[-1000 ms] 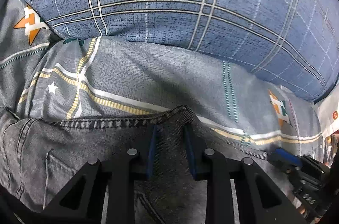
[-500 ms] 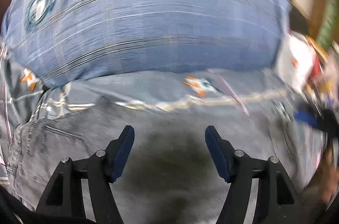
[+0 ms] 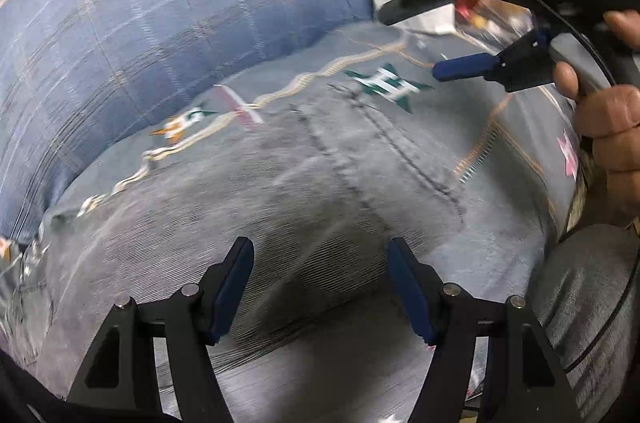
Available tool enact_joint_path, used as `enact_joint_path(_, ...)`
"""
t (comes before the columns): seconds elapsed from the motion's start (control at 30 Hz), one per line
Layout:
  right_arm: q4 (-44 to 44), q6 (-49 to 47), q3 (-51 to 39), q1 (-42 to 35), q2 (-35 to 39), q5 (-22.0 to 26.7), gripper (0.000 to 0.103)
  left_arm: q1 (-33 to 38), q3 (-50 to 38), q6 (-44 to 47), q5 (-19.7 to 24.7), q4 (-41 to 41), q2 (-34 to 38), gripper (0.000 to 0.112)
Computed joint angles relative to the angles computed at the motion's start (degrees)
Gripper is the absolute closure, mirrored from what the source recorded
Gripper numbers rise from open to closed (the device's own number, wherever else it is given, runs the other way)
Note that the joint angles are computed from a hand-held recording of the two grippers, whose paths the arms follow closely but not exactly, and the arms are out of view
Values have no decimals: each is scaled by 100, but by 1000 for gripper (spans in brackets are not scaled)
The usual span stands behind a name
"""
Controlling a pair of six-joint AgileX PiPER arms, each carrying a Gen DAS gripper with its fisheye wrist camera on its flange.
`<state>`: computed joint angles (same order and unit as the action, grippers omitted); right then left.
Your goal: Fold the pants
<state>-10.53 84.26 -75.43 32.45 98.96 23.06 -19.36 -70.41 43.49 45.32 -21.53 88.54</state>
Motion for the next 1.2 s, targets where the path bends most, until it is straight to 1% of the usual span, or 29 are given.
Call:
enact_joint_path(0.07, 391, -137, 303, -102, -86, -329, 29, -227, -26, 8, 80, 68, 67, 42)
enact_joint_path(0.1, 427, -154, 408, -122, -158, -426, 29, -346, 2, -25, 26, 148, 89, 42)
enact_joint_path(0.13, 385, -165, 427, -125, -193, -465, 29, -429, 32, -77, -12, 209, 72, 42)
enact_joint_path(0.2, 252, -162, 348, -99, -183, -370, 29, -650, 99, -165, -136, 371, 54, 42)
enact_joint_path(0.3, 428, -296, 338, -99, -132, -452, 29, -1069, 246, -486, -497, 945, 47, 42)
enact_joint_path(0.33, 479, -316, 345, -108, -115, -471, 29, -1194, 255, -638, -533, 1160, 77, 42)
enact_joint_path(0.37, 482, -302, 385, -117, -132, -481, 29, -1223, 250, -640, -509, 1165, 78, 42)
enact_joint_path(0.4, 464, -254, 421, -132, -134, -504, 29, -1168, 220, -460, -406, 947, 79, 42)
enact_joint_path(0.47, 384, -96, 503, -136, -185, -563, 29, -923, 146, 156, 17, 251, 66, 42)
enact_joint_path(0.5, 383, -56, 548, -146, -200, -614, 29, -840, 194, 419, 106, 61, 31, 42)
enact_joint_path(0.53, 383, -41, 560, -148, -212, -617, 29, -833, 320, 545, 22, 49, -55, 42)
enact_joint_path(0.57, 384, -33, 557, -151, -209, -614, 29, -914, 465, 442, -196, 253, -115, 42)
enact_joint_path(0.6, 367, -9, 548, -149, -202, -616, 29, -1041, 531, 110, -400, 656, -64, 42)
enact_joint_path(0.63, 341, 14, 538, -143, -198, -625, 29, -1119, 519, -165, -499, 924, 34, 42)
enact_joint_path(0.67, 263, 90, 533, -131, -201, -636, 29, -1111, 467, -295, -528, 964, 135, 43)
enact_joint_path(0.7, 213, 140, 536, -121, -206, -649, 29, -1056, 432, -286, -554, 774, 147, 46)
enact_joint_path(0.73, 227, 130, 565, -123, -219, -687, 29, -965, 385, -191, -573, 550, 199, 63)
enact_joint_path(0.77, 226, 163, 605, -127, -235, -722, 29, -933, 275, -278, -522, 517, 266, 74)
enact_joint_path(0.8, 185, 241, 640, -126, -249, -743, 29, -854, 130, -270, -355, 345, 327, 84)
enact_joint_path(0.83, 109, 375, 701, -130, -278, -767, 29, -712, -68, -266, -114, 63, 422, 90)
enact_joint_path(0.87, -34, 572, 762, -129, -312, -789, 29, -638, -200, -326, 29, -59, 477, 93)
enact_joint_path(0.9, -185, 770, 814, -130, -340, -816, 29, -538, -380, -361, 268, -228, 538, 93)
enact_joint_path(0.97, -397, 1007, 846, -120, -367, -818, 29, -418, -574, -336, 575, -443, 568, 93)
enact_joint_path(1.07, -346, 937, 816, -115, -349, -809, 29, -229, -819, -295, 981, -710, 700, 93)
enact_joint_path(1.1, -294, 875, 799, -115, -336, -798, 29, -188, -931, -355, 1100, -742, 827, 89)
enact_joint_path(1.17, -252, 818, 773, -112, -322, -771, 29, -152, -1098, -530, 1388, -713, 1117, 86)
enact_joint_path(1.2, -258, 830, 769, -107, -318, -770, 29, -122, -1006, -477, 1305, -805, 1113, 86)
